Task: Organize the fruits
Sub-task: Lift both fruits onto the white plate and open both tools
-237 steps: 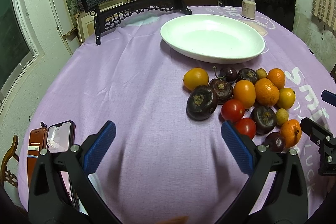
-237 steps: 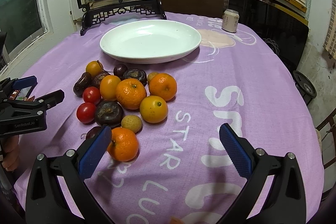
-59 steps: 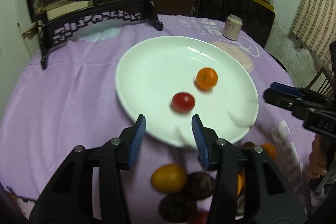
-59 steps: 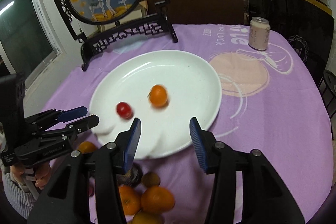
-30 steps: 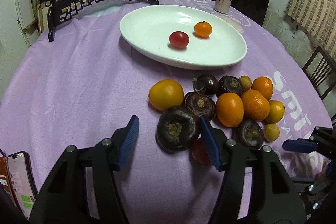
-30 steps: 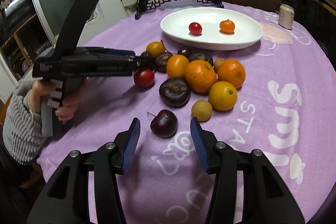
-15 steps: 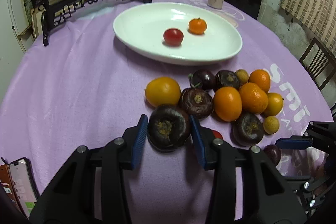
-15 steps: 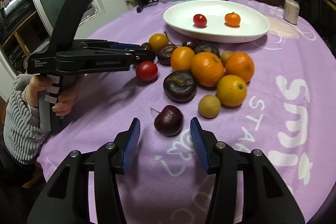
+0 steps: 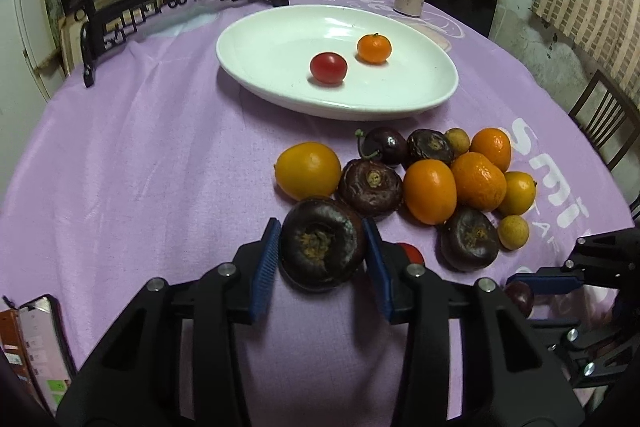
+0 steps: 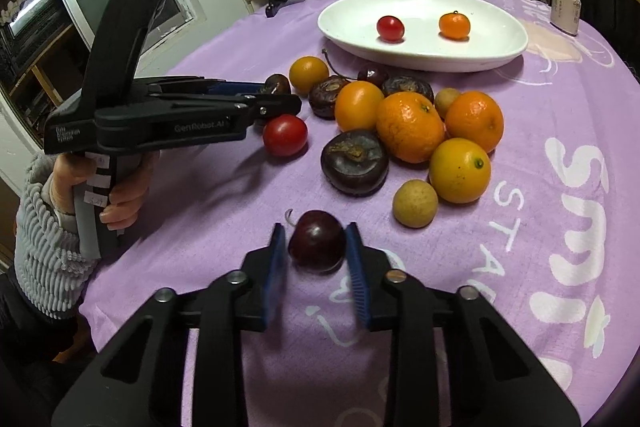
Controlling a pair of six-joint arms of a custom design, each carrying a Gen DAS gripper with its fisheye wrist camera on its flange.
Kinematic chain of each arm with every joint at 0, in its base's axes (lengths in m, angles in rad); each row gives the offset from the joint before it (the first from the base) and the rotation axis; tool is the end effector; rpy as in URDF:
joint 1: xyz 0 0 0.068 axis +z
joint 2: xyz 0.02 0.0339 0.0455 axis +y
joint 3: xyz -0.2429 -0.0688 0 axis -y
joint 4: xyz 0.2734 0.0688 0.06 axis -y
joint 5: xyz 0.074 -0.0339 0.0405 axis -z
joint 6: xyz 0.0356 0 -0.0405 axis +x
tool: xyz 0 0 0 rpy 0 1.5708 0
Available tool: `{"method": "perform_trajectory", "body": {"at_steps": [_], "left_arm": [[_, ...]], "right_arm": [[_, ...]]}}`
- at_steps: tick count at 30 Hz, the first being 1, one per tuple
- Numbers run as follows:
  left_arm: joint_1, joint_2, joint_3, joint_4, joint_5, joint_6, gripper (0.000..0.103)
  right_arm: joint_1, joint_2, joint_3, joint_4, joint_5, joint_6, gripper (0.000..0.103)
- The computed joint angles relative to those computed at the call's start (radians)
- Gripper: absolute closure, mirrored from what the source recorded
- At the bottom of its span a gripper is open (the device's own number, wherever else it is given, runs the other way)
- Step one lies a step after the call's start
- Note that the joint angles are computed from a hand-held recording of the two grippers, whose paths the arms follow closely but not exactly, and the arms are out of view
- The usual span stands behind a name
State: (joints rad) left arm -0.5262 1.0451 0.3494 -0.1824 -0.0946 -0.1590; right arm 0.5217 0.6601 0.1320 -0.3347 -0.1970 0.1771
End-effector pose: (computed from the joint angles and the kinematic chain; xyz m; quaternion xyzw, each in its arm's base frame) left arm 0.1887 -0.1057 0.1102 0.1558 0.9267 -0.0720 0.3343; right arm 0.1399 0.0884 0.0938 -0.1936 0.9138 0.2048 0.2925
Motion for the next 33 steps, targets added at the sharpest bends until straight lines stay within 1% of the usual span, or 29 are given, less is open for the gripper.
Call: {"method": "perform_trajectory", "body": {"at_steps": [4,9,12,13,15,17,18,20,24,27,28,31,33], "left_arm": [[-0.034,-0.057,-0.021,-0.007,-0.075,-0.013,0.061],[-0.019,-0.125,-0.038,-0.021,-0.119,-0.039,0.061],[0.000,-0.156,-0.038,-0.035,-0.128,-0.050,0.061],[0.002,-0.168,-0.037,-0.041,-0.138,-0.052,0.061],[0.004,-0.174,-0.030,-0.045,-0.153,-0.051,0.061],[0.007,-0.166,-0.009,-0.052,-0.164,-0.047,0.061],[0.008,-0.155,0.005,-0.051,-0.168,-0.044,0.061],[0.006,-0.130,0.031,-0.046,-0.176,-0.037,0.061],[-0.004,-0.042,0.107,-0.014,-0.196,-0.016,0.061],[-0.001,0.032,0.163,0.012,-0.196,-0.004,0.061],[0.002,0.068,0.189,0.022,-0.192,0.000,0.061],[0.013,0.175,0.261,0.050,-0.177,0.006,0.061],[0.017,0.237,0.300,0.063,-0.172,0.008,0.061]], "right_arm": [[-0.003,-0.037,-0.009,-0.014,0.006,-0.002,0.073],[0.004,-0.156,-0.037,-0.067,0.032,-0.002,0.073],[-0.005,-0.241,-0.047,-0.114,0.041,-0.007,0.073],[-0.025,-0.292,-0.051,-0.144,0.030,-0.010,0.073],[-0.071,-0.347,-0.046,-0.184,-0.002,-0.022,0.073],[-0.141,-0.356,-0.019,-0.209,-0.042,-0.050,0.073],[-0.184,-0.330,0.011,-0.209,-0.061,-0.072,0.073],[-0.228,-0.294,0.057,-0.207,-0.061,-0.093,0.073],[-0.318,-0.127,0.176,-0.133,-0.088,-0.128,0.073],[-0.337,0.043,0.261,-0.038,-0.089,-0.126,0.073],[-0.340,0.124,0.296,0.002,-0.089,-0.123,0.073],[-0.340,0.306,0.366,0.089,-0.079,-0.118,0.073],[-0.342,0.395,0.400,0.124,-0.074,-0.115,0.073]]}}
